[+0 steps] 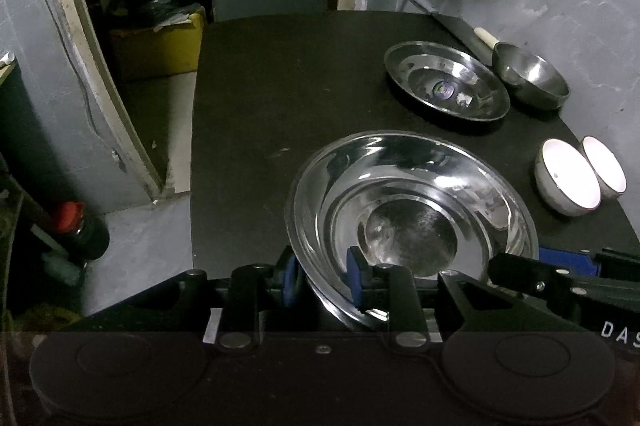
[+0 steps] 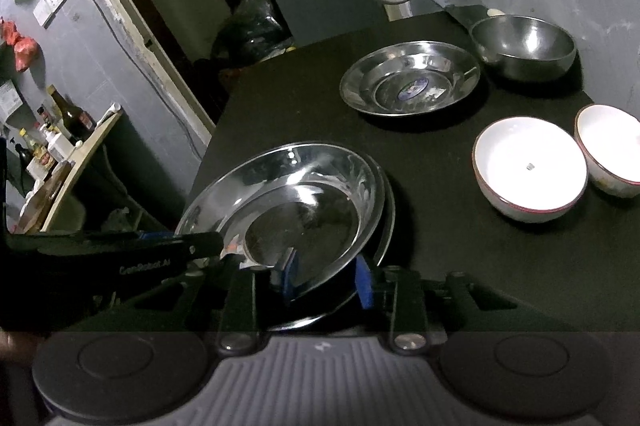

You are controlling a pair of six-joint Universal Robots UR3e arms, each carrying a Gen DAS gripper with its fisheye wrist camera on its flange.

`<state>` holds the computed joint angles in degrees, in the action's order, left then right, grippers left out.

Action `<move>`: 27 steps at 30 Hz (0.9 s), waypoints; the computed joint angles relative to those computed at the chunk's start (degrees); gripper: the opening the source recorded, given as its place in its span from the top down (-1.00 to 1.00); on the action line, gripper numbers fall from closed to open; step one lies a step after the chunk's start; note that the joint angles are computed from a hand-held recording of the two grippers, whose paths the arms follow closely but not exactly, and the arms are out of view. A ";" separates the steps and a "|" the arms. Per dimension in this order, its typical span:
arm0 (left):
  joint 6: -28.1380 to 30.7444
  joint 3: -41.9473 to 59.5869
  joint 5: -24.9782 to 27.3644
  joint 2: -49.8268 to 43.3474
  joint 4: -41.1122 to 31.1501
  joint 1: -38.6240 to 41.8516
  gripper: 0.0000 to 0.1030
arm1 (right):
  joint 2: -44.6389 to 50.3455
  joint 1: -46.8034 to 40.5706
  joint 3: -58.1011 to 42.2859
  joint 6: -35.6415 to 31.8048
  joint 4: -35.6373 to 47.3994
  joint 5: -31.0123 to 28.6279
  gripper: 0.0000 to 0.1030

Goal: Organize plates and bowls
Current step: 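Lift the large steel plate with the left gripper, lower it, open, then move the left gripper to the labeled steel plate and grasp its rim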

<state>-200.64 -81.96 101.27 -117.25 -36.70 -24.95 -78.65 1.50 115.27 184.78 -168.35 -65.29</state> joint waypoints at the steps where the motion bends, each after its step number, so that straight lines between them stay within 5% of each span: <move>1: -0.35 0.69 -0.18 -0.21 -1.27 0.06 0.46 | -0.15 -0.16 0.42 -0.11 -0.29 0.24 0.17; 10: -3.26 3.66 1.27 -1.56 -6.18 -0.23 0.38 | -0.53 -1.05 1.42 -0.87 -0.64 2.20 -0.04; 12: -3.75 4.10 1.75 -1.63 -6.63 -0.13 0.23 | -0.68 -1.14 1.58 -1.00 -0.67 2.16 -0.20; 14: -4.32 4.68 2.79 -1.70 -7.15 -0.22 -0.22 | -0.69 -1.37 1.54 -0.97 0.29 2.36 -0.28; 17: -5.13 5.92 5.50 -2.20 -7.21 -0.83 -0.54 | -1.31 -2.33 2.45 -0.90 0.43 3.57 -0.44; 27: -4.10 8.88 4.90 -4.57 -1.68 0.59 -0.95 | -2.43 -6.87 5.06 -0.33 -4.41 5.94 -0.99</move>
<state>-204.74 -73.07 106.16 -121.82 -38.37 -24.35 -81.08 -5.36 120.33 184.46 -172.76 -59.34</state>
